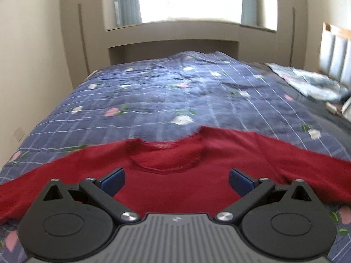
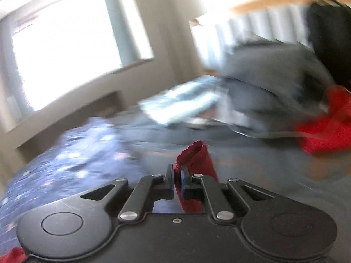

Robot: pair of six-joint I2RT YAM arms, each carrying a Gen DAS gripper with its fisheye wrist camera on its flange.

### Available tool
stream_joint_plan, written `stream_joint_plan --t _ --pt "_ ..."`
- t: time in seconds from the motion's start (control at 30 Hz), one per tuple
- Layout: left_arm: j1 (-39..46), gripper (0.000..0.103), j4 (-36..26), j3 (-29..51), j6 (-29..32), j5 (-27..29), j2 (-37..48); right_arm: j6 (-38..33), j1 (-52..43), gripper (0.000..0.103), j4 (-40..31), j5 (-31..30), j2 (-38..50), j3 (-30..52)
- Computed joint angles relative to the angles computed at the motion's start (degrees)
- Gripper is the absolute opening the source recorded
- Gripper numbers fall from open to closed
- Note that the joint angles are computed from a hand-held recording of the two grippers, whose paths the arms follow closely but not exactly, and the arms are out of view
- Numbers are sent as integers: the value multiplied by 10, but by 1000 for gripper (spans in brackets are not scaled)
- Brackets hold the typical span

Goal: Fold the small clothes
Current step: 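Carry the held sleeve across the shirt body and open the right gripper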

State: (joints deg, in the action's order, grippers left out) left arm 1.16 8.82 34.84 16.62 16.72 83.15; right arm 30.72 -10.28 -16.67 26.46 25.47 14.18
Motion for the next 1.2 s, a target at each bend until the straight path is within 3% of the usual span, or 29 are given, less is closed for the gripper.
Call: stream_joint_plan --t 0.13,0.37,0.53,0.73,1.0,1.1,1.17,1.2 --pt "106 103 -51 63 17 63 14 7 202 5 138 85 208 80" --pt "264 103 -115 206 32 140 107 -50 395 5 310 98 570 280" --pt "328 103 -129 287 40 146 186 -67 471 5 313 68 759 429" --pt "362 103 -140 337 66 137 260 -85 556 5 246 68 934 579" --pt "352 103 -132 334 66 123 292 -119 575 9 222 60 1025 621" --pt "337 103 -118 319 58 126 287 -126 574 37 251 39 1011 584" --pt "324 103 -106 305 49 131 283 -141 576 63 285 39 980 533" --pt "317 103 -99 298 44 133 282 -146 577 68 298 44 959 504"
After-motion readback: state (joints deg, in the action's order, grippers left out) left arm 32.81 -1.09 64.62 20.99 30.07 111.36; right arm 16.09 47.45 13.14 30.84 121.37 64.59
